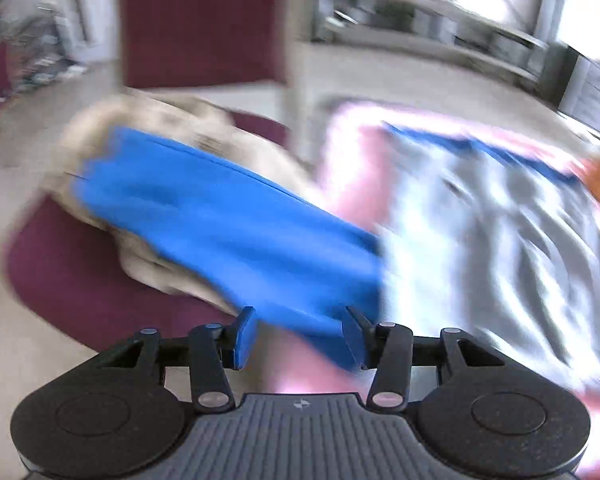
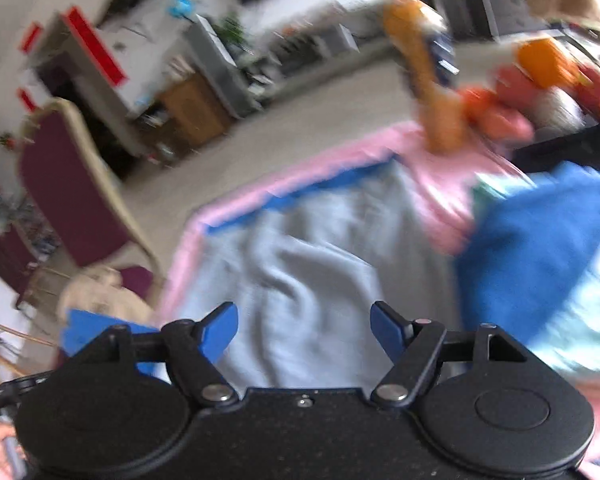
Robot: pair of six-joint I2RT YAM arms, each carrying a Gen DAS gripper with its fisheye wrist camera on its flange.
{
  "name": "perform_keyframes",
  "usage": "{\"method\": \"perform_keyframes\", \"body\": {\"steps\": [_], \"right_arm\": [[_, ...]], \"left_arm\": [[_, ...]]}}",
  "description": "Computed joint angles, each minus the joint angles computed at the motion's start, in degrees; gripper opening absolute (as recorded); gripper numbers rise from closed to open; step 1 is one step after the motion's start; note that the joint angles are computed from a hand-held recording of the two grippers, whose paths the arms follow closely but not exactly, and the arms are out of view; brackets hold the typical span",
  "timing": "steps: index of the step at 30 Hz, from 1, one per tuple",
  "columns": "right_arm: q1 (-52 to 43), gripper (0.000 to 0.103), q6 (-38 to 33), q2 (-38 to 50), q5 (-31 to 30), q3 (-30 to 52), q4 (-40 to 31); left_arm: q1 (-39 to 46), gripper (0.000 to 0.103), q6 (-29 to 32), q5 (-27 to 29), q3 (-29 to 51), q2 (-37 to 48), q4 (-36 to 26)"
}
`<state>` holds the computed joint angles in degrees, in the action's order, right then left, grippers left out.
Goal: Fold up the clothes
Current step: 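Move both grippers back above the grey sweater on the bed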
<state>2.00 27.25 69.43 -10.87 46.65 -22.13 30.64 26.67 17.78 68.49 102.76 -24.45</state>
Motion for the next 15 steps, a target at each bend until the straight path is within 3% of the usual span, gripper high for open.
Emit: {"method": "perform_keyframes", "body": {"steps": [5,7,9,11,15], "right_arm": [[-4.47,0.072,-4.22,3.84,-2.51,-4.89,-0.9],[-4.39,0.063,-5.94,4.93,-1.82,-6.85,0.63],[-3.4,0.039,-7.22,6.1,-0.11,-8.46,3.5],[-2.08,0.032,-6.92,8.43,0.81,-8.75,6.51],[2.05,0.032,-5.84,14.2,5.4,-7.67,11.7]], "left_arm": [[-7.5,0.036,-3.25,-0.66,-7.3,1.64,2.49],[-9.12,0.035,-3.41,-3.3,-9.44,1.37,6.66],[-10.49,0.034,-3.74,-5.4,-10.75,1.62,10.03],[-10.33,0.034,-5.79,-3.95,-8.0,3.88,9.07],[-11.2,0.034,-6.41,-2.09,-7.58,5.26,8.95]]}}
